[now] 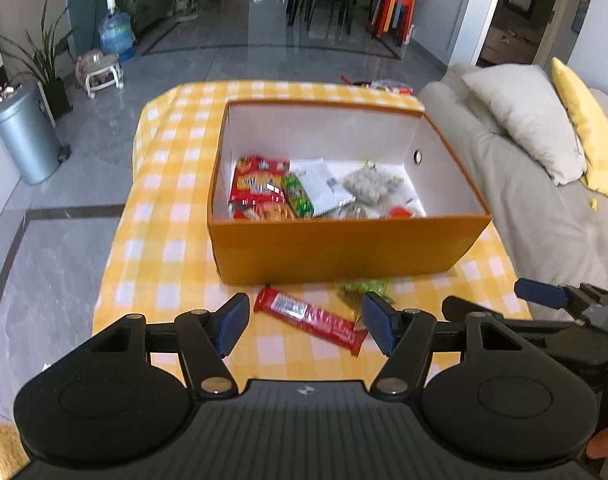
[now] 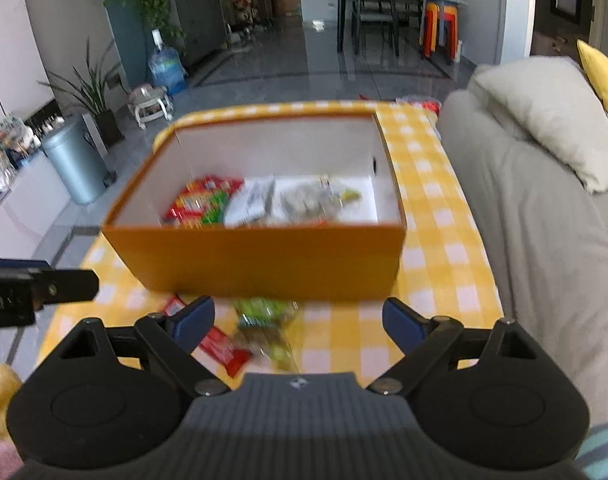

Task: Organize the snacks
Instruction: 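Reach the left tool toward the red bar while the right tool grasps the green raisin bag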

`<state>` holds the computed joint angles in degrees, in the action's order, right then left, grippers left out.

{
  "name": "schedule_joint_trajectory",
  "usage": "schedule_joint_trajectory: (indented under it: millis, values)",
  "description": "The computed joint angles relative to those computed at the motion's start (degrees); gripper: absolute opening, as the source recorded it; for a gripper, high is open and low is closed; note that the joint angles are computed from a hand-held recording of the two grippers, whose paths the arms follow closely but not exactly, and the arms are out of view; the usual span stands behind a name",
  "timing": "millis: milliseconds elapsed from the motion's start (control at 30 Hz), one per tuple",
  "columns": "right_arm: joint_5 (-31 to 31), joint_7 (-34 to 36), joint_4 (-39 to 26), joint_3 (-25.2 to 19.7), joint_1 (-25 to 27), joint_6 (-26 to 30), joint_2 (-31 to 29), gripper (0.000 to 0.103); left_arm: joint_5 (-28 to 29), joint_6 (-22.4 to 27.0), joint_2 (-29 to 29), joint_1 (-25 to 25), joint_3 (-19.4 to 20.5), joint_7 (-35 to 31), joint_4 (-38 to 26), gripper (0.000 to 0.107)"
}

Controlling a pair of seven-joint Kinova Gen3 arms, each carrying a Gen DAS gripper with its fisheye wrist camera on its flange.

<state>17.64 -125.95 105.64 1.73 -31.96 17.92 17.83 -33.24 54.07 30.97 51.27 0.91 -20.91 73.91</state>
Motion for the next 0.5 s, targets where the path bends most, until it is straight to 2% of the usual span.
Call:
schedule_joint_trajectory:
  millis: [200, 500]
  values:
    - [-3.3, 3.3, -1.9, -2.8, 2.6, 1.5, 3.6, 0.083, 3.7, 0.3, 2.1, -2.3, 0.9, -1.9, -1.0, 0.075]
    - [-10.8, 11.6, -8.9, -6.6, 6.8, 4.9, 10.4, 0.069, 12.4, -2.9, 4.7, -7.0, 1.2, -3.2, -1.2, 0.074]
